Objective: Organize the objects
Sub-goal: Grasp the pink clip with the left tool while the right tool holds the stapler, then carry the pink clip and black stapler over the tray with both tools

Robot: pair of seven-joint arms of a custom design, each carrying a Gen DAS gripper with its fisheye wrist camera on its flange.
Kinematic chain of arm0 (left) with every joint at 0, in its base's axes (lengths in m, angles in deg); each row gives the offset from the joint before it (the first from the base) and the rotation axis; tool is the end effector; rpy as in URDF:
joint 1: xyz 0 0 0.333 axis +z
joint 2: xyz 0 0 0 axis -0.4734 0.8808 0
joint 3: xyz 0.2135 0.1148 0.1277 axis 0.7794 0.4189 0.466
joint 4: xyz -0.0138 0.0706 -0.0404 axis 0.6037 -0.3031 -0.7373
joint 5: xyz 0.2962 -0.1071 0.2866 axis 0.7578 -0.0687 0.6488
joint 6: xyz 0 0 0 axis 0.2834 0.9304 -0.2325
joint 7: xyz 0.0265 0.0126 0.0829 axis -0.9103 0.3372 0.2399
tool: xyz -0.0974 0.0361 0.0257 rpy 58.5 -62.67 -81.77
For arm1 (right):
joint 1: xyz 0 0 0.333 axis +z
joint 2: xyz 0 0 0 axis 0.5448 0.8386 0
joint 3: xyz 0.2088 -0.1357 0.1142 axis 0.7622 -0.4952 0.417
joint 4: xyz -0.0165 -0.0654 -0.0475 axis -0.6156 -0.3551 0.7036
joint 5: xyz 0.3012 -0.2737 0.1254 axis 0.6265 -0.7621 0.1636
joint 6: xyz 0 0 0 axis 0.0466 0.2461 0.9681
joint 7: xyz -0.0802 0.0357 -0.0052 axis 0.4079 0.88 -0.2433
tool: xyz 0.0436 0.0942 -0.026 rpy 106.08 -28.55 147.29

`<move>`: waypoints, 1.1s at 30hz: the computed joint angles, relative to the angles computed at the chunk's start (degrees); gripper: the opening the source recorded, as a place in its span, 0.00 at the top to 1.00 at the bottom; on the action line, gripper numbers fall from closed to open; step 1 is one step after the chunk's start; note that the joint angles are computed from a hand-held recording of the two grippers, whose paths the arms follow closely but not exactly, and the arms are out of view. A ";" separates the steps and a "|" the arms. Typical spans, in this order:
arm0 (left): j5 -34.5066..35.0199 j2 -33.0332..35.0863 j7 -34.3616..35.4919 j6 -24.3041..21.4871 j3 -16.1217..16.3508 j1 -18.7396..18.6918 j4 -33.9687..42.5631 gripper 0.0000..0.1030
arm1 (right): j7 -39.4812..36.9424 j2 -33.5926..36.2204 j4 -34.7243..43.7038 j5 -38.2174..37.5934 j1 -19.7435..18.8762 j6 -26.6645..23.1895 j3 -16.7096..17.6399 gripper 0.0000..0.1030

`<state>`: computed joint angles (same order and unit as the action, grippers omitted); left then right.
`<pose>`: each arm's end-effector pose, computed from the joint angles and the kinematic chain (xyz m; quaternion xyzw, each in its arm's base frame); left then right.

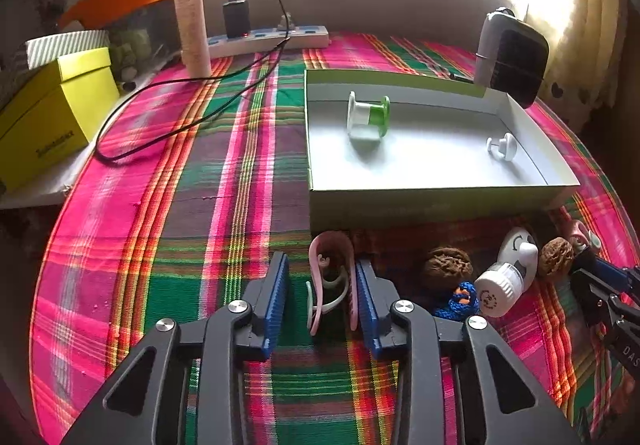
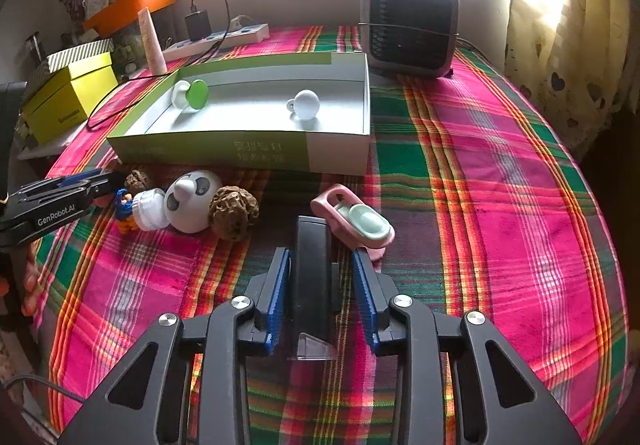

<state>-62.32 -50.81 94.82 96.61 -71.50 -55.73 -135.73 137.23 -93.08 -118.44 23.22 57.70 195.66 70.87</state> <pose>0.4967 -0.4600 0.4369 -0.4969 0.8019 -0.2883 0.1642 0.3510 0.3339 0.4430 -0.5587 0.7581 -0.2560 0.2181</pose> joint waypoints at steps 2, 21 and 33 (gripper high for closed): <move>0.33 0.00 -0.40 -0.04 0.12 -0.10 -0.01 0.73 | 0.07 -0.01 0.02 0.00 0.00 -0.04 -0.01 0.70; 1.21 -0.18 -1.15 0.11 0.22 0.04 -0.27 0.80 | 0.29 0.19 0.32 -0.22 0.16 -0.58 -0.01 0.76; 1.17 0.04 -1.50 0.25 0.18 -0.03 -0.06 0.80 | 0.31 0.71 0.82 -0.49 0.16 -1.19 0.14 0.76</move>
<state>-61.16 -50.77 93.32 96.86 -71.32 -55.75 -135.79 137.53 -92.38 -117.62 22.73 57.87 194.47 71.01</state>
